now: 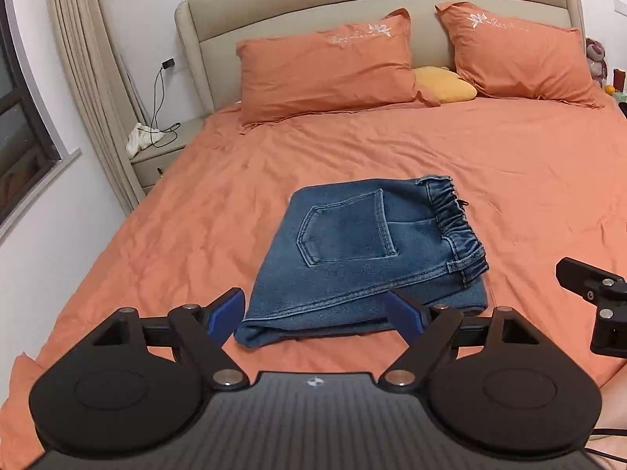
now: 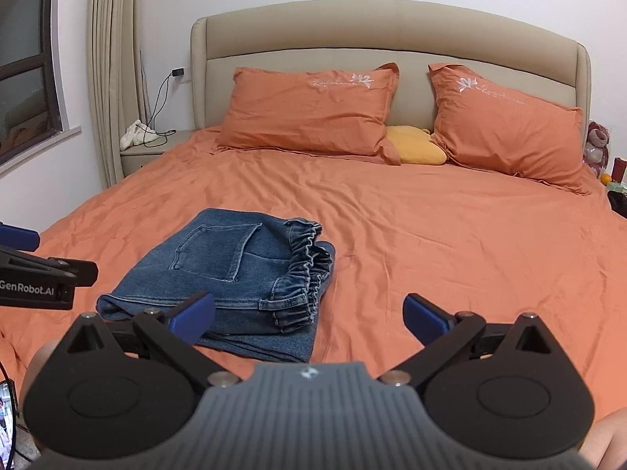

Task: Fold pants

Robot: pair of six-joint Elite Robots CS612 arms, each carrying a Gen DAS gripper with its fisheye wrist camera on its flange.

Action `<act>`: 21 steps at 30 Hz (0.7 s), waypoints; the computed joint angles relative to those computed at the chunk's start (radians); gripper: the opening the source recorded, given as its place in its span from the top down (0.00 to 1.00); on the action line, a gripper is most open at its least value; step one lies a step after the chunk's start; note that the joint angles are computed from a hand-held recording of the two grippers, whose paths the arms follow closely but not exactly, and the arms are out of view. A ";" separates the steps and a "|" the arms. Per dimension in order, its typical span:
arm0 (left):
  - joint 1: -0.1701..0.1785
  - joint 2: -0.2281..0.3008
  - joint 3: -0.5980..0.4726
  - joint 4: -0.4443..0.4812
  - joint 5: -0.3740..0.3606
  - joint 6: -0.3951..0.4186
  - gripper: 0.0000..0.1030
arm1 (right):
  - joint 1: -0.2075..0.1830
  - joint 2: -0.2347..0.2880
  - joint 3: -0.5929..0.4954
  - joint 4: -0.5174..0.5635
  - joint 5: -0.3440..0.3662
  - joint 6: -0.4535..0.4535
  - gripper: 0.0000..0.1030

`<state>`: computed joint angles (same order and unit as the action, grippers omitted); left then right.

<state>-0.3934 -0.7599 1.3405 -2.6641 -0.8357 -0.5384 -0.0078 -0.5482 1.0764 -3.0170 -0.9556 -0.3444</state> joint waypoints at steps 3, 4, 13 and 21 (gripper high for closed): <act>0.001 -0.003 0.003 -0.001 -0.006 0.003 0.08 | 0.000 0.002 -0.002 -0.011 -0.004 0.013 0.05; 0.000 -0.004 0.004 -0.003 -0.005 0.003 0.08 | -0.001 0.002 -0.002 -0.016 -0.005 0.018 0.05; 0.000 -0.007 0.007 -0.006 -0.003 0.004 0.08 | -0.003 -0.005 0.012 -0.037 -0.005 0.014 0.05; -0.002 -0.007 0.008 -0.008 -0.001 0.000 0.08 | -0.005 -0.012 0.027 -0.056 -0.010 0.023 0.05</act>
<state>-0.3950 -0.7671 1.3485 -2.6721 -0.8366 -0.5381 -0.0123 -0.5605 1.1037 -3.0732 -0.9659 -0.3212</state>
